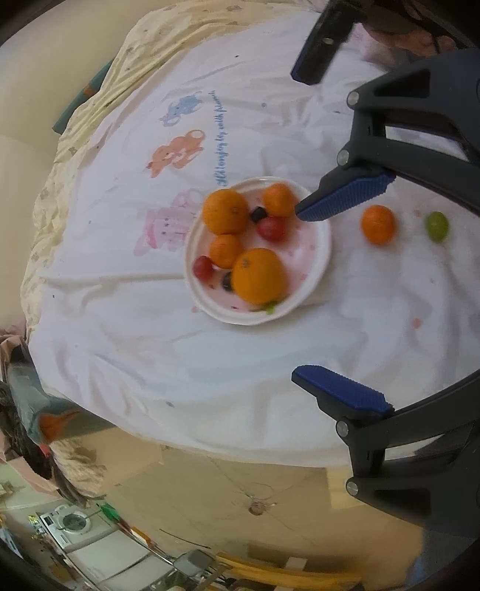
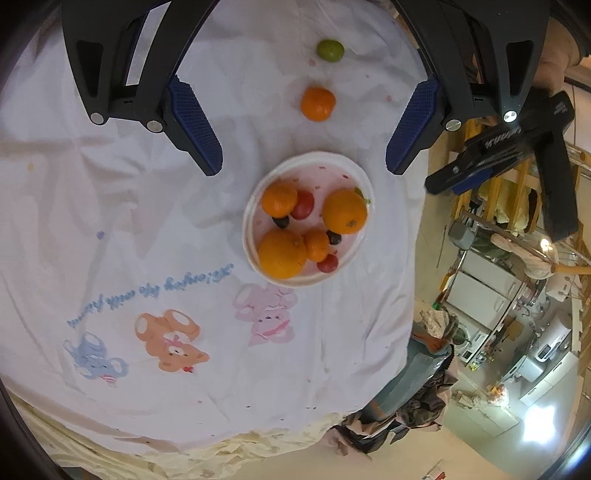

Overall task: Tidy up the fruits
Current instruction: 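Open both tools and lift them away from the plate, then grasp the green tomato with the left tool while the right tool grasps the last mandarin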

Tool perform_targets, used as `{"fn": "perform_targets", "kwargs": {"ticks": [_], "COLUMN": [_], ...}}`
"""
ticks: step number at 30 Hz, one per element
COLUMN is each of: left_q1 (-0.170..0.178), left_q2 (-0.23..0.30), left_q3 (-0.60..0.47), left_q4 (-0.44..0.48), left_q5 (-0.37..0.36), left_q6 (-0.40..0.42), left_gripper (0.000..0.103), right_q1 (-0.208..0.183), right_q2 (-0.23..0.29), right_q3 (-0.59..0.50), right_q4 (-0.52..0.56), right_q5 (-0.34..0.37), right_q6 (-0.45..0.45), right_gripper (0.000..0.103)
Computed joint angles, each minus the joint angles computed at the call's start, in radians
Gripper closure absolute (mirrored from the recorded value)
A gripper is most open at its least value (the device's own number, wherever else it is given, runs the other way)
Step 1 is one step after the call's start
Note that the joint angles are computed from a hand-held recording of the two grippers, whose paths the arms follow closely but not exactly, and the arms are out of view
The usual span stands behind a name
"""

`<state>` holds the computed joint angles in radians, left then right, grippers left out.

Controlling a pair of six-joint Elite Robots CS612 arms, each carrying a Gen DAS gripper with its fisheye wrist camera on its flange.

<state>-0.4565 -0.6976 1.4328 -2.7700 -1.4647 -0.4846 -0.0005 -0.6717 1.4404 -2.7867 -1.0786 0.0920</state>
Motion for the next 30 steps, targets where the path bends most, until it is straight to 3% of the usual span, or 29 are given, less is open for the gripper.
{"fn": "perform_targets", "kwargs": {"ticks": [9,14,21,30], "left_q1": [-0.024,-0.062,-0.101,-0.112], "left_q2": [-0.032,-0.023,0.005,0.019], "left_q3": [0.103,0.121,0.105,0.091], "left_q4": [0.023,0.084,0.142,0.157], "left_q5": [-0.084,-0.175,-0.153,-0.106], "left_q6": [-0.119,-0.062,-0.016,0.029], "left_gripper": [0.025,0.025,0.027,0.069], "right_q1": [-0.017,-0.019,-0.024,-0.028], "right_q2": [0.0,0.001,-0.004,-0.01], "right_q3": [0.067,0.065,0.071,0.074], "right_q4": [-0.056,-0.059,-0.055,-0.046], "right_q5": [-0.003,-0.028,0.008,0.042], "right_q6": [0.1,0.121,0.107,0.083], "right_gripper": [0.011,0.01,0.011,0.011]}}
